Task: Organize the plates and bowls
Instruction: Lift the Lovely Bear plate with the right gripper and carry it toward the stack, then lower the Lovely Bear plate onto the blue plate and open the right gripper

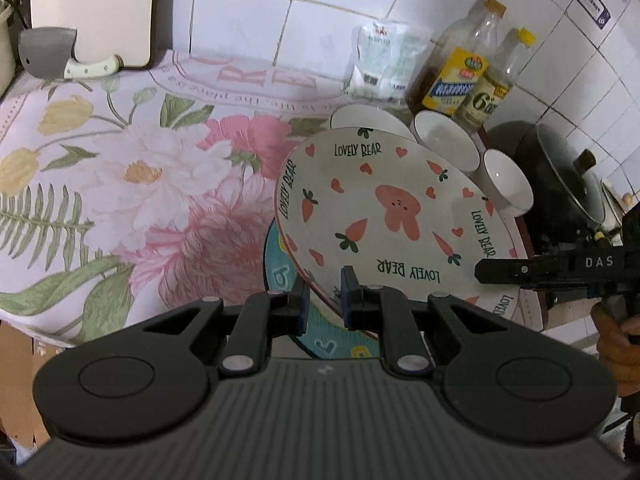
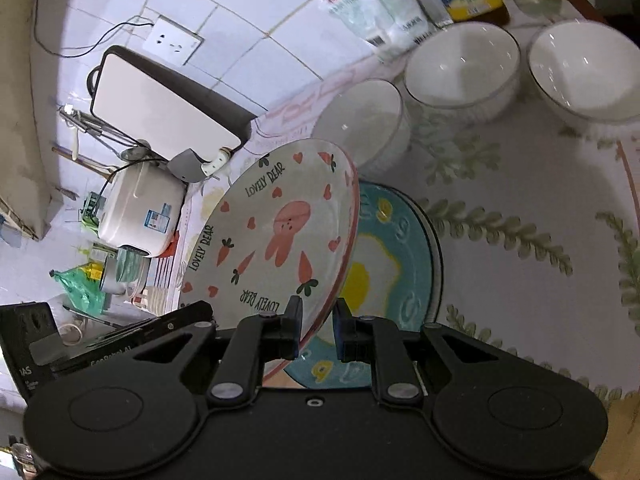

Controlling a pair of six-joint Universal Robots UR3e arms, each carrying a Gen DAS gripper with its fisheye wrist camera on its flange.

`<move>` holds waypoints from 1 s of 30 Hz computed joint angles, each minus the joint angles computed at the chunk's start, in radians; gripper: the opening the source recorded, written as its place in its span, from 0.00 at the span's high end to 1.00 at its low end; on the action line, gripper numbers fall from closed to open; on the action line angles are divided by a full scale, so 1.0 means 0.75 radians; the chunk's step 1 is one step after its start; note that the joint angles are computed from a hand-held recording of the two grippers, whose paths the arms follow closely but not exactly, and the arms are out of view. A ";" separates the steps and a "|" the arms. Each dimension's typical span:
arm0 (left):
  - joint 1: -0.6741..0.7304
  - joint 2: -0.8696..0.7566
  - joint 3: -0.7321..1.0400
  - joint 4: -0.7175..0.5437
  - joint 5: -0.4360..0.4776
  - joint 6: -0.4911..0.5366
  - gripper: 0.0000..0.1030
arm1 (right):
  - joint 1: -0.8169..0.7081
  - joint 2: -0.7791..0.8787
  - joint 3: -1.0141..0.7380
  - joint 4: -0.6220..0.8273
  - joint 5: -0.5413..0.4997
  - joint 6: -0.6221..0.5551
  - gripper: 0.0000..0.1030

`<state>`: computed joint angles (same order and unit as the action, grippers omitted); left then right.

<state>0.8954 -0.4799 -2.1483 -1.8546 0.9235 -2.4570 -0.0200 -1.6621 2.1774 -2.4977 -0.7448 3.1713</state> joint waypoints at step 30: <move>-0.327 -0.300 -0.223 0.489 0.180 -0.405 0.87 | 0.147 0.093 0.037 -0.137 -0.291 0.159 0.81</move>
